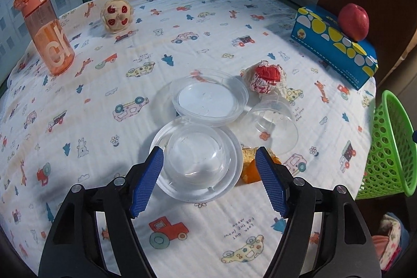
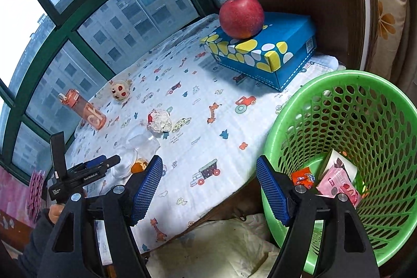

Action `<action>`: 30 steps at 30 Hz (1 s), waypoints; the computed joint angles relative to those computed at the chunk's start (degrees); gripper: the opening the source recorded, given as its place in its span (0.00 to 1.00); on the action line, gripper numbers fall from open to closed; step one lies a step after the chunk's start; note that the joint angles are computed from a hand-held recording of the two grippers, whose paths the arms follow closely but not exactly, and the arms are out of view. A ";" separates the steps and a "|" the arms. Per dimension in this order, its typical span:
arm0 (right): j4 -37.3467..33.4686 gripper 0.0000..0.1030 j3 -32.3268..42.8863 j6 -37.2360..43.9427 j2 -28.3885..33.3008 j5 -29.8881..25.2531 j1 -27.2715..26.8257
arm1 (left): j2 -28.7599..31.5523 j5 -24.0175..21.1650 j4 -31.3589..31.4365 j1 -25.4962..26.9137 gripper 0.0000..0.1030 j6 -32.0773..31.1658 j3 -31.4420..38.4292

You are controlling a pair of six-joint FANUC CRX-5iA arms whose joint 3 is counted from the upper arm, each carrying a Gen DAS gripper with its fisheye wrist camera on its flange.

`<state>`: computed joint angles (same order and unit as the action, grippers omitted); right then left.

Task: Collect trash
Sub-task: 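Reach the right tool to the orange peel while the left tool reaches the clear round container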

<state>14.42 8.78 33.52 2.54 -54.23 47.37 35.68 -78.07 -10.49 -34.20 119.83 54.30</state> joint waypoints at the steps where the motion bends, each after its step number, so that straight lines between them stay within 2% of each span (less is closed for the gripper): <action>1: -0.24 0.70 0.44 0.38 0.40 -0.28 0.09 | 0.06 0.15 0.31 0.16 0.70 -0.03 -0.22; 6: -1.61 0.70 2.43 1.90 2.25 -1.08 0.45 | 0.72 -0.19 0.54 0.53 0.67 -0.04 -0.16; 8: -2.08 0.70 3.09 2.60 2.79 -1.41 0.62 | 1.01 -0.42 0.92 0.77 0.58 -0.23 -0.02; 11: -2.30 0.70 4.17 3.53 3.84 -2.04 1.15 | 0.99 -0.52 0.30 0.77 0.50 0.02 -0.08; 25: -6.22 0.70 12.08 12.10 11.04 -3.83 3.13 | -5.74 4.38 -0.38 1.57 0.50 2.50 -6.56; 30: -9.85 0.62 16.44 16.03 15.12 -4.71 3.59 | -8.04 5.31 -0.65 2.11 0.50 3.05 -8.69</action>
